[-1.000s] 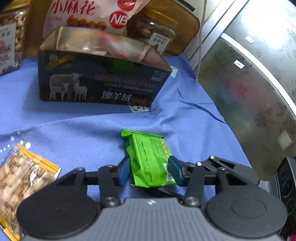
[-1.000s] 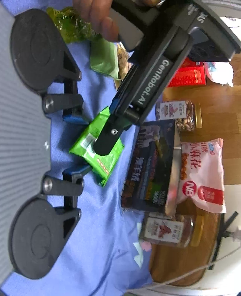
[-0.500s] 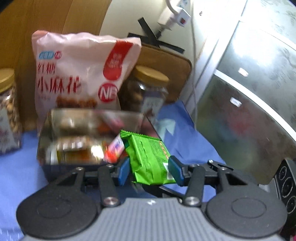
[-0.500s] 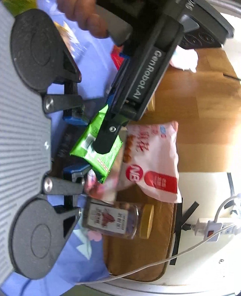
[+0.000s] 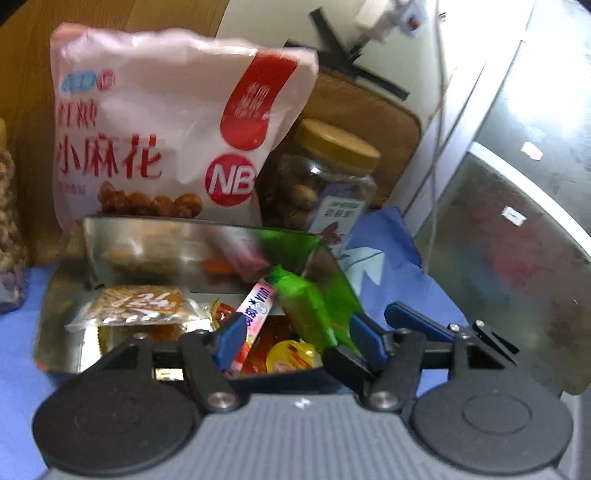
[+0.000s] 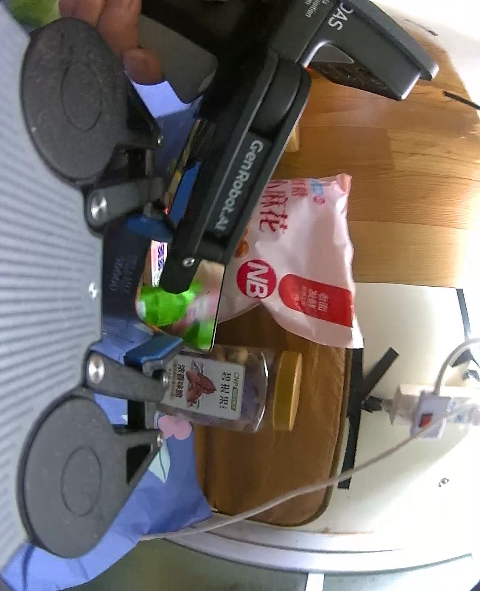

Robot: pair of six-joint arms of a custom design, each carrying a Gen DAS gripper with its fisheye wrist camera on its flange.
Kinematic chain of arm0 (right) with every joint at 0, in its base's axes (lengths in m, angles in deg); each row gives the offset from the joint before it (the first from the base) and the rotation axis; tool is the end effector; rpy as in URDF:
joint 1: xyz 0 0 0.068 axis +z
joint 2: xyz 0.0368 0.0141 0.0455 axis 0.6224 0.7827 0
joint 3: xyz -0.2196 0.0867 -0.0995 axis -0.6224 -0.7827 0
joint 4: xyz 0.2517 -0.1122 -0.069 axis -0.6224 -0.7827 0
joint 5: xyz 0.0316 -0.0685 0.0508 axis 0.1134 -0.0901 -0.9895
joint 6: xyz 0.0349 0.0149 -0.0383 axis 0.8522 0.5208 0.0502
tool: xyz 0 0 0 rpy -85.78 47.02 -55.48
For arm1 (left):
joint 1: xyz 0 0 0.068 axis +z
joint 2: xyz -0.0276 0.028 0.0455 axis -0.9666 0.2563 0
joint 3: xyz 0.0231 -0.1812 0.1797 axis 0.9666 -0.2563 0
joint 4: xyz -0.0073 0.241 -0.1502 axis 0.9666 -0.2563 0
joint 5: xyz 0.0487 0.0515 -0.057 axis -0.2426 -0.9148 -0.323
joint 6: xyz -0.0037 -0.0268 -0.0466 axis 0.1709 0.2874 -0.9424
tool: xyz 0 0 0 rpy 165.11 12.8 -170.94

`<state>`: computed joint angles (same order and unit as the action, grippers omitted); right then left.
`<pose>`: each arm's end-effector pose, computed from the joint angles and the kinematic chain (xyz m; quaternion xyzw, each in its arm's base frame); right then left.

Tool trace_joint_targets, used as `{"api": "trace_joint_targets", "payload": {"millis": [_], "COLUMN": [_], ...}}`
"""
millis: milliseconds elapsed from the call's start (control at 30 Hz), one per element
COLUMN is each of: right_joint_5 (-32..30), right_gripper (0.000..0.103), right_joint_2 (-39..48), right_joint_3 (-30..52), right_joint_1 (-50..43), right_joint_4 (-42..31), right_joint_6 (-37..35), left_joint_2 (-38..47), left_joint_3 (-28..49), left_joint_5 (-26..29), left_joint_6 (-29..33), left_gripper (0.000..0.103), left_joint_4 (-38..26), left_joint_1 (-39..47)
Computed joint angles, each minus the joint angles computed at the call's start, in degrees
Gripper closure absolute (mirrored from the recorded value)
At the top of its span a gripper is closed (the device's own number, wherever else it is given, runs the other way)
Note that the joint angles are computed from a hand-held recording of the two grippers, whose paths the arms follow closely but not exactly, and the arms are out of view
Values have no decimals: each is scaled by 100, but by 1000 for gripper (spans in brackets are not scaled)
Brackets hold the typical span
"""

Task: Organize snacks
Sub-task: 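Carry the green packet into the black tin and open the left gripper, then grasp the clear nut packet with yellow edges with the left gripper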

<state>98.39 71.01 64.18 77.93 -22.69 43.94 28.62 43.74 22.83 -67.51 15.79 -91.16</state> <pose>0.1709 0.1185 0.1564 -0.0759 0.8080 0.0376 0.5830 0.2840 -0.0989 0.1995 0.1938 0.8646 -0.2876 0.3637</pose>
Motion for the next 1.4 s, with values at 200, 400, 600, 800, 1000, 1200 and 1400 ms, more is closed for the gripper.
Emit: {"api": "trace_joint_targets", "payload": {"millis": [200,400,600,800,1000,1200,1400], "right_joint_5": [368,-467,-1473,-2784,-3288,-2963,-3213], "right_gripper": [42,42,43,53,77,74,63], "right_joint_2": [-2184,-1807,-15,1356,2130,1828,2268], "right_joint_3": [-520,-514,-1,537,754,540,700], "right_joint_1": [1020,1762,1732,721,610,1165,1033], "right_joint_4": [-1548,-1721,-645,38,351,502,635], "right_joint_6": [636,1825,2146,2940,3589,3502,3356], "left_joint_2": [-1735,-2187,-1549,-340,-53,219,9], "left_joint_3": [-773,-1002,-990,-578,-717,-639,-860], "left_joint_5": [1373,2091,2363,2570,2686,2862,2931], "left_joint_6": [543,1817,3553,5176,5320,4716,4529], "left_gripper": [40,40,40,40,42,42,43], "left_joint_4": [-967,-2653,-3863,-5104,-5177,-4644,-4202], "left_joint_1": [1351,3422,5182,6315,6213,5945,5834]}}
